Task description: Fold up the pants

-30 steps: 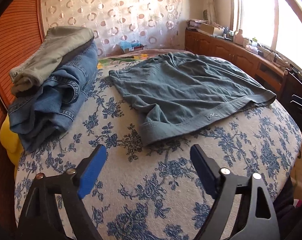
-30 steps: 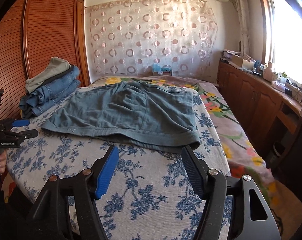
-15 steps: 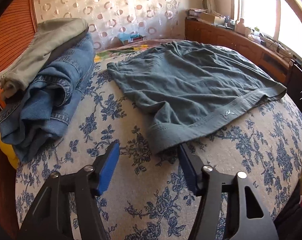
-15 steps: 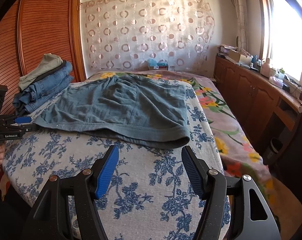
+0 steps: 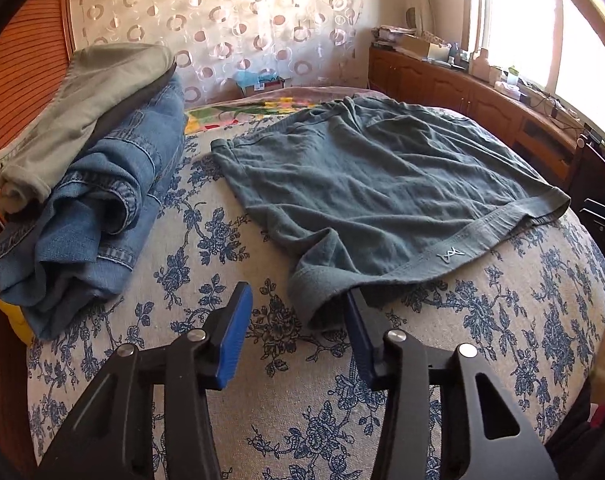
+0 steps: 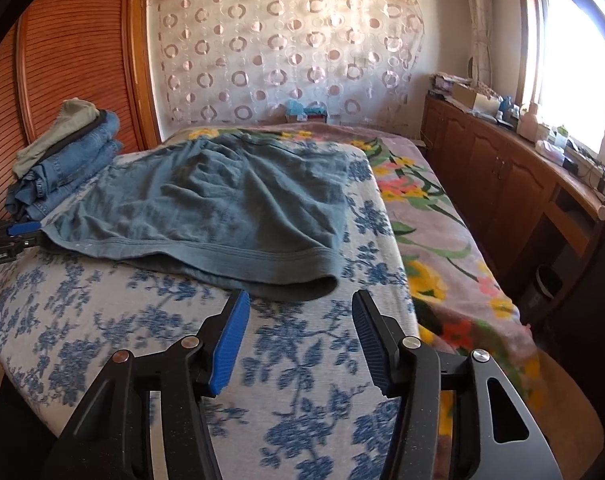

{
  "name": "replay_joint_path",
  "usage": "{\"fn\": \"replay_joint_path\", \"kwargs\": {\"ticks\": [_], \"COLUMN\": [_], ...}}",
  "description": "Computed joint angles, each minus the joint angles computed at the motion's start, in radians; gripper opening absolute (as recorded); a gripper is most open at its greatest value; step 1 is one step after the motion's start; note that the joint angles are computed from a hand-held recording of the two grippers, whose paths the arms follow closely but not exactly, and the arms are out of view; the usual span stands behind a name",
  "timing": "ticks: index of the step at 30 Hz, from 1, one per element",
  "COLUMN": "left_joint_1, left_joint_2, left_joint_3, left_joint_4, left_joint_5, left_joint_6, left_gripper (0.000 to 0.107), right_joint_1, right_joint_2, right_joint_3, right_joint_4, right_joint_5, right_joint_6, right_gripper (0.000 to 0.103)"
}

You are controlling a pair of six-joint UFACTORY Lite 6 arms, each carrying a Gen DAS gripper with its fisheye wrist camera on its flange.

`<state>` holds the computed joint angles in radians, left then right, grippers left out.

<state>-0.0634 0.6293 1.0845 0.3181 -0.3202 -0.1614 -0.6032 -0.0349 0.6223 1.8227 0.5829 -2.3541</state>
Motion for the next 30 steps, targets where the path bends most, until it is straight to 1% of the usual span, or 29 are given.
{"fn": "replay_joint_path", "kwargs": {"ticks": [4,7,10,13,14,16,18,19,20,22,23,24,26,27,28,30], "left_joint_1": [0.003,0.003,0.003,0.0,-0.001,0.001,0.002,0.004,0.005,0.006,0.008,0.008,0.006,0.006,0.009,0.012], "left_joint_2": [0.009,0.016,0.019,0.017,0.017,0.017,0.013,0.011,0.008,0.002,-0.002,-0.002,-0.01,-0.012,-0.017,-0.028], "left_joint_3": [0.01,0.019,0.02,0.013,0.011,0.012,0.006,0.003,-0.001,-0.011,-0.017,-0.018,-0.027,-0.031,-0.037,-0.052], "left_joint_4": [-0.003,-0.003,0.004,-0.004,-0.005,0.029,0.05,0.068,0.076,0.07,0.085,0.095,0.068,0.071,0.099,0.102], "left_joint_5": [0.005,0.011,0.01,0.004,0.003,0.006,-0.001,-0.005,-0.01,-0.023,-0.03,-0.032,-0.037,-0.041,-0.048,-0.062], "left_joint_6": [0.0,0.004,-0.003,0.004,0.005,-0.028,-0.048,-0.064,-0.072,-0.067,-0.081,-0.09,-0.069,-0.071,-0.094,-0.097], "left_gripper": [0.047,0.047,0.047,0.045,0.044,0.043,0.04,0.039,0.036,0.034,0.031,0.029,0.027,0.023,0.022,0.017], "right_joint_1": [0.005,0.005,0.037,0.07,0.08,0.089,0.085,0.077,0.064,0.048,0.039,0.034,0.028,0.021,0.007,-0.011], "right_joint_2": [0.026,0.04,0.045,0.068,0.081,0.1,0.098,0.103,0.108,0.111,0.117,0.108,0.114,0.127,0.125,0.132], "right_joint_3": [0.04,0.076,0.107,0.145,0.151,0.173,0.179,0.189,0.196,0.204,0.207,0.201,0.207,0.217,0.214,0.217], "right_joint_4": [-0.027,-0.092,-0.114,-0.156,-0.141,-0.178,-0.221,-0.242,-0.252,-0.283,-0.29,-0.293,-0.293,-0.289,-0.294,-0.286], "right_joint_5": [-0.047,-0.062,-0.116,-0.152,-0.162,-0.168,-0.15,-0.14,-0.125,-0.095,-0.079,-0.072,-0.06,-0.048,-0.029,-0.004], "right_joint_6": [0.021,0.088,0.119,0.169,0.153,0.192,0.237,0.256,0.259,0.28,0.278,0.274,0.267,0.261,0.26,0.246], "right_gripper": [0.055,0.055,0.055,0.047,0.043,0.038,0.028,0.027,0.024,0.016,0.01,0.007,0.004,0.003,0.003,0.002]}}
